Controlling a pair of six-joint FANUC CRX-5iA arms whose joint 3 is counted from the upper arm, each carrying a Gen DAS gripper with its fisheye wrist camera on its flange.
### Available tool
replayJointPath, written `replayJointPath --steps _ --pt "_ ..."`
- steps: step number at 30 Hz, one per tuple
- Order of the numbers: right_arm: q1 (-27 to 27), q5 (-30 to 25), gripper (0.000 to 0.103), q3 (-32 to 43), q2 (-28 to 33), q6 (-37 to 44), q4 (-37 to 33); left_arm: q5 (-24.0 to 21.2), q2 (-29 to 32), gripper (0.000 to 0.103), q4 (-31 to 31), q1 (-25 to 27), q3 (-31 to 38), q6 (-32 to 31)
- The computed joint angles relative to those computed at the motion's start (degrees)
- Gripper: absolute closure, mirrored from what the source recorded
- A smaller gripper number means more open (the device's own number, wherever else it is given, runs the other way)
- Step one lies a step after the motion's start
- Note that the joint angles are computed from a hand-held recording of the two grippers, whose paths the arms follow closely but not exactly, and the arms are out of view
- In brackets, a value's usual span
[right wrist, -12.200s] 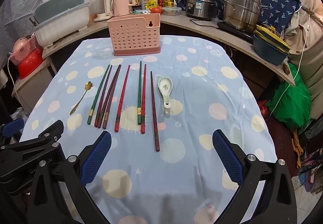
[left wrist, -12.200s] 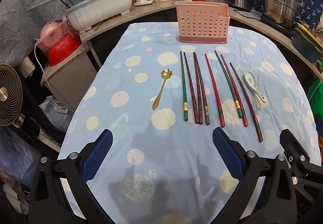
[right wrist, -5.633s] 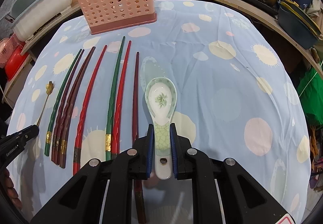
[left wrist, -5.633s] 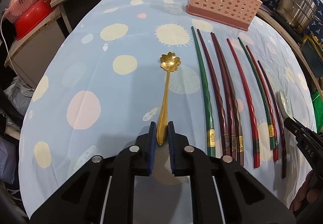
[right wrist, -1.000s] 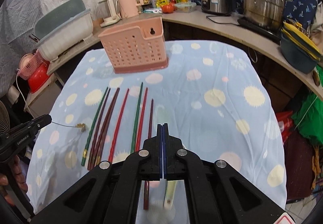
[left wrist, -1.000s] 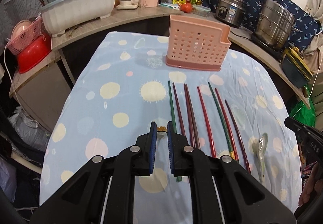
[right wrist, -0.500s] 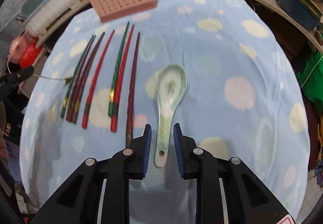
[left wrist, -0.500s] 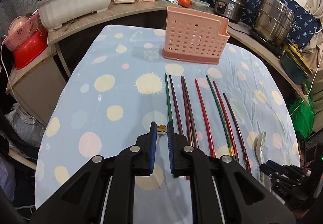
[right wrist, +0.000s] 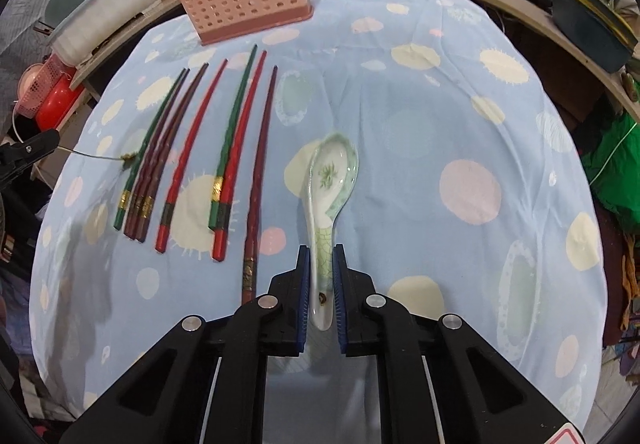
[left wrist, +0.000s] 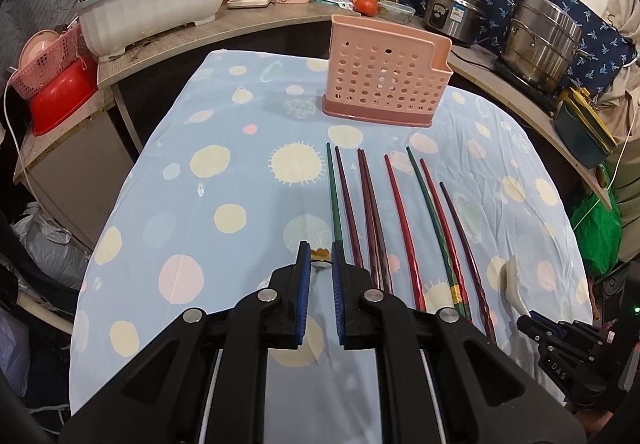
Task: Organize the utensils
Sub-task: 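Carry the gold spoon with the left tool while the right tool carries the ceramic spoon toward the pink holder, then lower both spoons into the pink holder and open both tools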
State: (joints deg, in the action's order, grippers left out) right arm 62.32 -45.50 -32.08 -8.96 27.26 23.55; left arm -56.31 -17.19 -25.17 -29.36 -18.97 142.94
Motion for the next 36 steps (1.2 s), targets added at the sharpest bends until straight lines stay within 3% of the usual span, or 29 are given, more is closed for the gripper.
replayJointPath --steps 15,23,31,34,36 --pt "-1.6 2.5 0.096 2.6 -0.4 0.0 5.3 -0.4 -0.7 0.093 -2.9 -0.7 2.8 0.0" --pt "-3.9 5.5 0.096 7.9 0.8 4.6 6.2 1.0 -0.6 0.093 -3.2 1.5 5.4 -3.2" --pt "-10.4 5.7 0.096 26.0 10.2 22.0 -3.8 2.7 3.2 0.093 -4.2 4.9 14.1 -9.9" --pt "-13.2 1.8 0.096 36.5 16.3 29.6 -9.2 2.9 6.7 0.093 -5.8 6.0 19.6 -11.6" --pt "-15.0 -2.7 0.096 45.0 21.2 35.2 -13.8 4.8 8.6 0.093 -3.2 8.4 22.0 -14.4"
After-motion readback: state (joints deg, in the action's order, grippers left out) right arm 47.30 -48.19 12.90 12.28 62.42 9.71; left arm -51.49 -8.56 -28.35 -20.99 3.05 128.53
